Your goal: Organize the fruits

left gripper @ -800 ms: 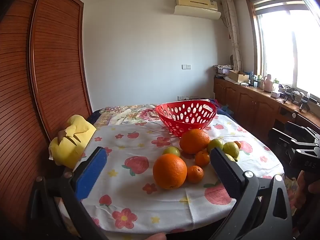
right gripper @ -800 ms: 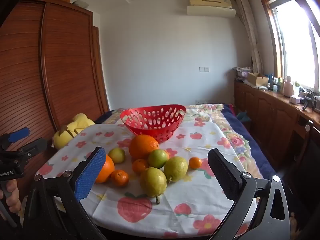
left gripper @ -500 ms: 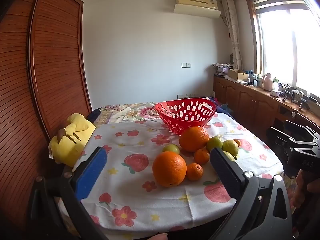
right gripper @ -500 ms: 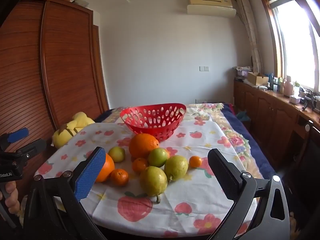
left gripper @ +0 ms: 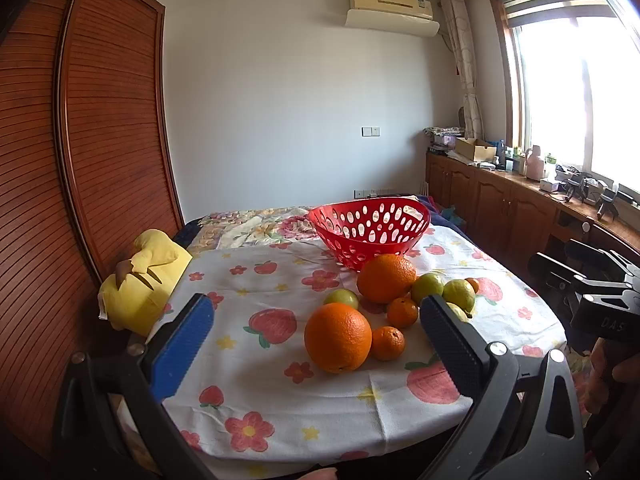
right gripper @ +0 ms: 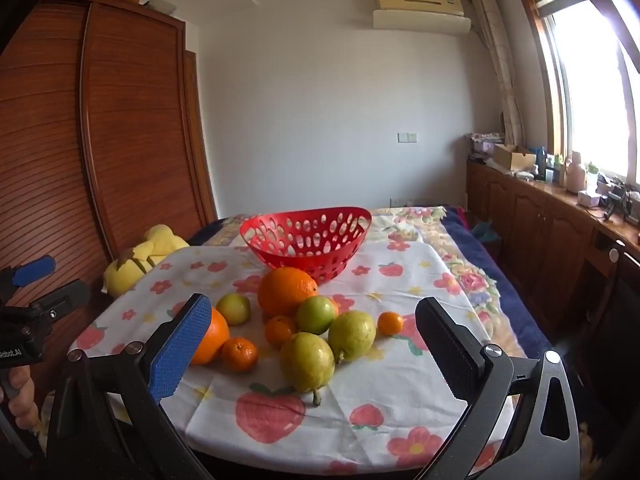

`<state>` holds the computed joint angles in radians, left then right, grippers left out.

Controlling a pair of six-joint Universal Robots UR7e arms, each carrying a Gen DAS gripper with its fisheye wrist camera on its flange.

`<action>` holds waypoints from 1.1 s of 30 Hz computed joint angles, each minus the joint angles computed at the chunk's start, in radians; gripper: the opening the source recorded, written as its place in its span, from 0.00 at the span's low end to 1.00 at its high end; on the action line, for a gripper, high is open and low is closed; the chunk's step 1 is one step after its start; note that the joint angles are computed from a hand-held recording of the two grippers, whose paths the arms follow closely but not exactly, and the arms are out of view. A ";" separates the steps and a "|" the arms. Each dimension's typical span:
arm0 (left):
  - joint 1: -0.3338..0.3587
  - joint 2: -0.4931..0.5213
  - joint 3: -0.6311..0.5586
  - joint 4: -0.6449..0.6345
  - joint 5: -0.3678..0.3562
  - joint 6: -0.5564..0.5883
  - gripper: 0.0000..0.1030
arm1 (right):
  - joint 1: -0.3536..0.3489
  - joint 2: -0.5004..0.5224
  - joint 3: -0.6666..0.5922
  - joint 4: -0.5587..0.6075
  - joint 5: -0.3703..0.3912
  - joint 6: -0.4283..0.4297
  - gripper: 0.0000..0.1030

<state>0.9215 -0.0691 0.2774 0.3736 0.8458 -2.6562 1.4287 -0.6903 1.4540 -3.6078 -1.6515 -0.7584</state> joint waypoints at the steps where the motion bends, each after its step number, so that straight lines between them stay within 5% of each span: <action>1: 0.000 0.000 0.000 0.000 0.000 0.000 1.00 | 0.000 0.000 0.000 0.000 0.000 0.000 1.00; 33: -0.003 -0.022 0.034 -0.021 -0.003 0.002 1.00 | 0.006 -0.004 0.006 -0.004 -0.004 -0.003 1.00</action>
<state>0.9190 -0.0913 0.3111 0.3525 0.8427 -2.6545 1.4352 -0.6940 1.4598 -3.6119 -1.6552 -0.7610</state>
